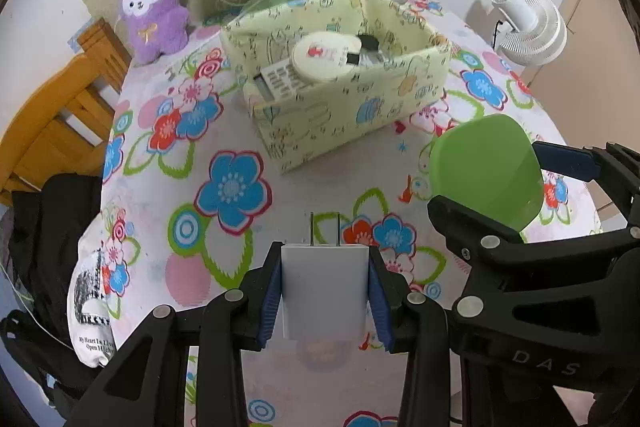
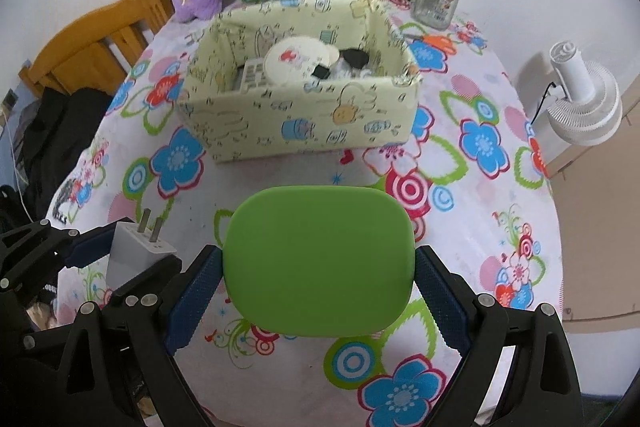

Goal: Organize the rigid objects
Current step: 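Lift the charger with the left tool while the right tool carries the green case to the box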

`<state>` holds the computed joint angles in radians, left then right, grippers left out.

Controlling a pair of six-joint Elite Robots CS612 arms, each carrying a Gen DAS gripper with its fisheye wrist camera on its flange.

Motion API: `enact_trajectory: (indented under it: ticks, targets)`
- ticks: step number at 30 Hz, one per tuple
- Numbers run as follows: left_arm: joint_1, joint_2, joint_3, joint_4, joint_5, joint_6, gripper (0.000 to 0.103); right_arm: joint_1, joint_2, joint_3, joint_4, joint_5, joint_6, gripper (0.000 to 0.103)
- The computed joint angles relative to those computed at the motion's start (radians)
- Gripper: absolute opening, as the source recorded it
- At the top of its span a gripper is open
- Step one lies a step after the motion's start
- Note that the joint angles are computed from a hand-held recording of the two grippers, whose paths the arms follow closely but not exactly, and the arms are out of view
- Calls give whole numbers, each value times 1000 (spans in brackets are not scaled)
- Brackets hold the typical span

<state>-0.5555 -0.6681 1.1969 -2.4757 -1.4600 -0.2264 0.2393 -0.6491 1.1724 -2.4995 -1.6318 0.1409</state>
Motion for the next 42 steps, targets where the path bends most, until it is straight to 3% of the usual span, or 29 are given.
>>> enact_trajectory:
  ticks: [23, 42]
  targets:
    - [-3, 31, -124, 7, 28, 36, 40, -23, 0, -73, -9, -22, -39, 95]
    - [9, 124, -314, 106, 51, -5, 40, -50, 92, -263, 85, 30, -128, 95]
